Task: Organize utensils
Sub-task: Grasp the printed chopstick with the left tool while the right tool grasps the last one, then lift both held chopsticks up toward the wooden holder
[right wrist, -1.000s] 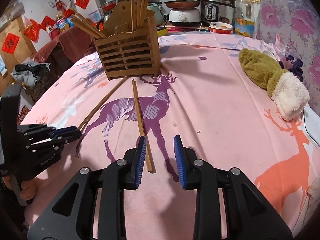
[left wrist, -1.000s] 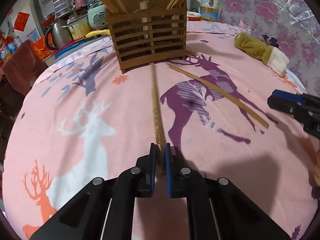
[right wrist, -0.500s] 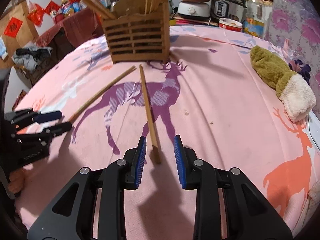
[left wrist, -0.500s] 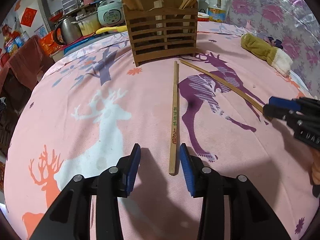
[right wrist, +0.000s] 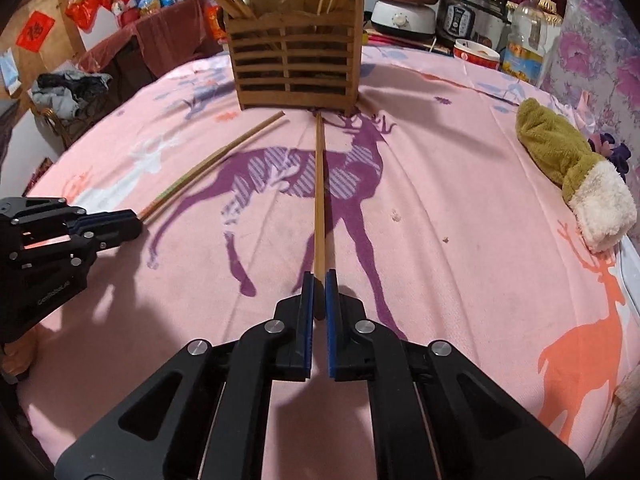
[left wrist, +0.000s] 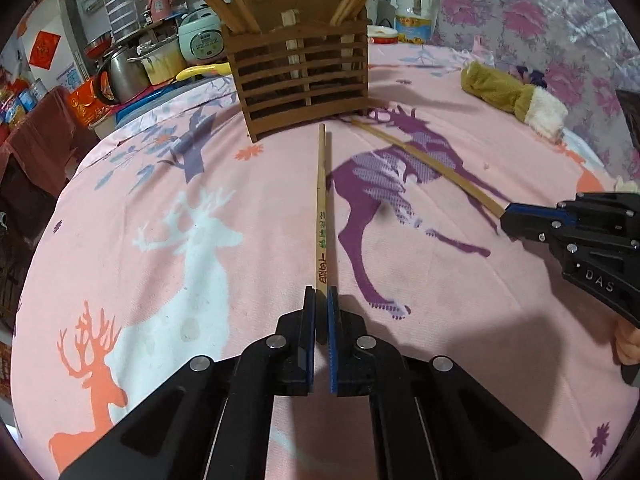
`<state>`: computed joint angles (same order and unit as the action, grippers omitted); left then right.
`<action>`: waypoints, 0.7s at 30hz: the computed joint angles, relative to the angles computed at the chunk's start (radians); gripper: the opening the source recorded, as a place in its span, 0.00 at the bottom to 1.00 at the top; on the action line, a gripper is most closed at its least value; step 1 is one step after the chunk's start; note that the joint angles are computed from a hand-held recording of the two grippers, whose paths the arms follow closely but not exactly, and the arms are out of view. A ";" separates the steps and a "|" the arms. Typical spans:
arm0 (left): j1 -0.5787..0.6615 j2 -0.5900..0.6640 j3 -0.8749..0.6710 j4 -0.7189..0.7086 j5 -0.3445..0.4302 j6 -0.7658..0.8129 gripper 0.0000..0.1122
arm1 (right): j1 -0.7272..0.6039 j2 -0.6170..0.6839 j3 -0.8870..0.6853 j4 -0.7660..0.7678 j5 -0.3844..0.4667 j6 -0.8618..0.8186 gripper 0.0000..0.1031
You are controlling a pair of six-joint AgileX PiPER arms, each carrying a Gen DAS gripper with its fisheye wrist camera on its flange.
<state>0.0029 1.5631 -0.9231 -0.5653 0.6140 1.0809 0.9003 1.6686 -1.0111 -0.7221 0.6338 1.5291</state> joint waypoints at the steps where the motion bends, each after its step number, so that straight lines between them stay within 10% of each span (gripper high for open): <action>1: 0.005 -0.006 0.002 -0.015 -0.002 0.009 0.05 | 0.010 -0.008 0.001 -0.026 0.011 0.025 0.06; 21: 0.046 -0.054 -0.002 -0.075 0.012 0.050 0.05 | 0.107 -0.085 0.025 -0.289 0.156 0.263 0.06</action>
